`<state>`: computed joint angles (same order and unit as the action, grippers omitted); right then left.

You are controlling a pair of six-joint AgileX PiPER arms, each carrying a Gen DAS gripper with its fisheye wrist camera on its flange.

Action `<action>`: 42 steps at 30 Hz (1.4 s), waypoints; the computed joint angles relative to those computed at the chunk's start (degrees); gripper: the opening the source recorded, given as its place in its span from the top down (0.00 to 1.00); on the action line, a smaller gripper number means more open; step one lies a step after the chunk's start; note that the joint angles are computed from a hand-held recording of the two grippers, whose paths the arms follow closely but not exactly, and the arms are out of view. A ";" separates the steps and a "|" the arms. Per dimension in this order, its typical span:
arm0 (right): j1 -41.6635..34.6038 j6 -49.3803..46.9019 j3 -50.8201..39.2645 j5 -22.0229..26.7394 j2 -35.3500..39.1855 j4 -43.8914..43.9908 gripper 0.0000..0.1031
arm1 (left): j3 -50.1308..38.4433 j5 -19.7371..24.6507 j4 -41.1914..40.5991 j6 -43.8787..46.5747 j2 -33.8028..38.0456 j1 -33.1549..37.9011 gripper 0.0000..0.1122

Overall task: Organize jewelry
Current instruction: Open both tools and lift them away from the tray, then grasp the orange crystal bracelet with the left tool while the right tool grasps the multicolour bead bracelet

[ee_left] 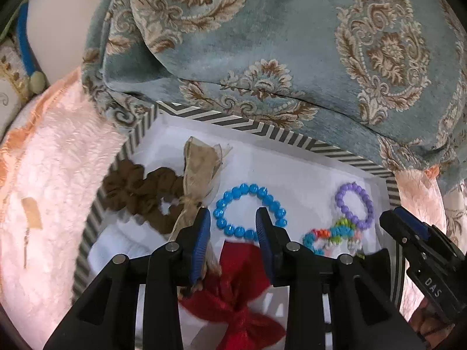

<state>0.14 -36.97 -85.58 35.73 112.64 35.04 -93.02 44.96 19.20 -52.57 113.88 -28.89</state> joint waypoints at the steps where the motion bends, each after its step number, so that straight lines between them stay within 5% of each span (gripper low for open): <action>1: 0.07 -0.52 1.21 -0.04 -1.11 0.36 0.59 | 1.24 -0.15 0.91 -0.80 -1.08 -0.51 0.86; 12: 1.34 -3.86 18.26 -2.20 -18.27 3.04 0.50 | 16.88 2.71 15.54 -16.43 -15.82 -9.39 0.86; 20: 4.87 -1.37 28.71 -3.28 -29.97 0.89 0.49 | 23.63 9.33 23.21 -26.36 -23.17 -17.72 0.86; 42: 8.35 5.56 40.23 2.67 -49.53 -3.77 0.48 | 30.71 22.75 28.76 -39.49 -32.29 -33.65 0.86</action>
<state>8.49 -31.42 -45.35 38.40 63.11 31.28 -62.31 67.71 47.96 -92.06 81.59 -62.55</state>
